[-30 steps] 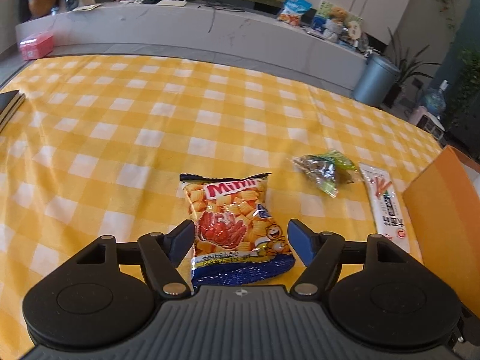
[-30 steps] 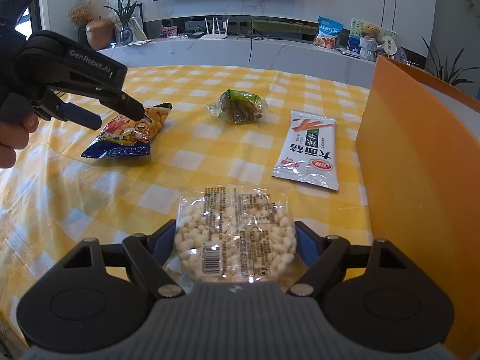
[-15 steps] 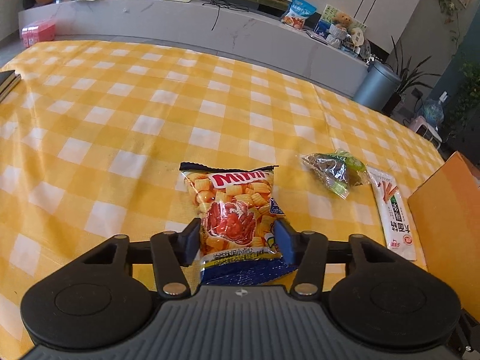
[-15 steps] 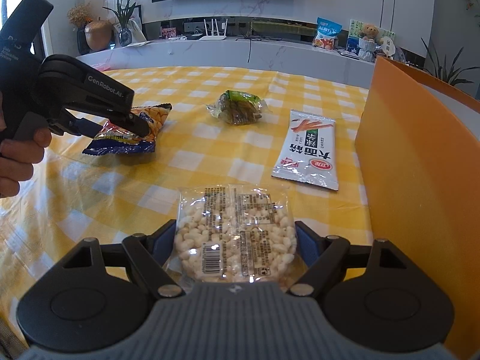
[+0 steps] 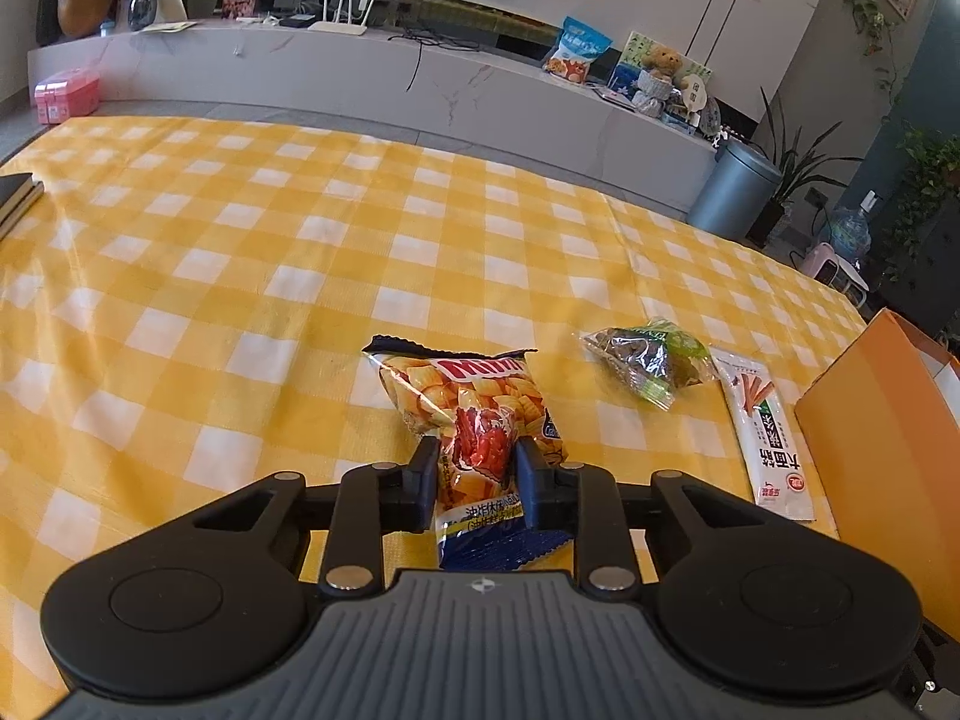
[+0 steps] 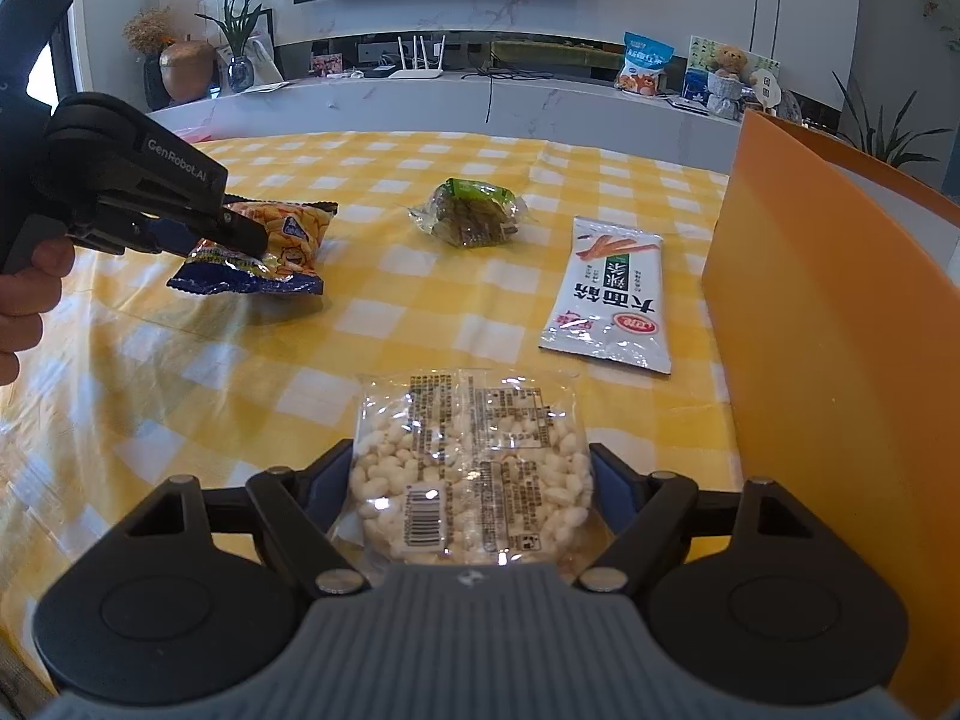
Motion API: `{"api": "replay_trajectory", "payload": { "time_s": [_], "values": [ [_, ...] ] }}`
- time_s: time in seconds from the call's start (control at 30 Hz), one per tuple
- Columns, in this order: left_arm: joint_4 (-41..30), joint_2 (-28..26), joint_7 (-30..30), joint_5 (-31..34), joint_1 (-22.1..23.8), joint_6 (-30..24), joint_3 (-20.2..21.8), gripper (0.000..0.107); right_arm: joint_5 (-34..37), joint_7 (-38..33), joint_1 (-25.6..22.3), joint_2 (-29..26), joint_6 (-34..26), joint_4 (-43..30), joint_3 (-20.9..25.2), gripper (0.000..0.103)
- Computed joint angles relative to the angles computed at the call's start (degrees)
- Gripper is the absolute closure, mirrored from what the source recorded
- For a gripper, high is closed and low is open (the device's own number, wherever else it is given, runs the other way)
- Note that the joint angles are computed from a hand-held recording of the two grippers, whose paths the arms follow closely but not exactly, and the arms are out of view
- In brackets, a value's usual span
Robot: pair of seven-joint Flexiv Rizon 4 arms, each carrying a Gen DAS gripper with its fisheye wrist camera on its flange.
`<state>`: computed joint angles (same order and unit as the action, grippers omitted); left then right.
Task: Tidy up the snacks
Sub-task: 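Carry the puffs bag and Mimi bag over the orange box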
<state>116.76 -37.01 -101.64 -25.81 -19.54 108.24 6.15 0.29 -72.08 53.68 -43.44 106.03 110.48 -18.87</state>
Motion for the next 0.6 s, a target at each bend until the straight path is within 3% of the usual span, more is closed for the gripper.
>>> {"api": "replay_trajectory", "payload": {
  "time_s": [0.33, 0.43, 0.6],
  "values": [
    [3.0, 3.0, -2.4, 3.6, 5.4, 4.2, -5.5, 0.079, 0.6, 1.0, 0.0, 1.0, 0.1, 0.4, 0.1, 0.025],
    [3.8, 4.1, -4.4, 7.4, 10.0, 5.2, -9.9, 0.080, 0.7, 1.0, -1.9, 1.7, 1.9, 0.5, 2.3, 0.025],
    [5.2, 6.9, -5.8, 9.8, 10.1, 7.4, -10.1, 0.081, 0.8, 0.5, -7.6, 3.9, 5.8, 0.1, 9.1, 0.025]
  ]
}}
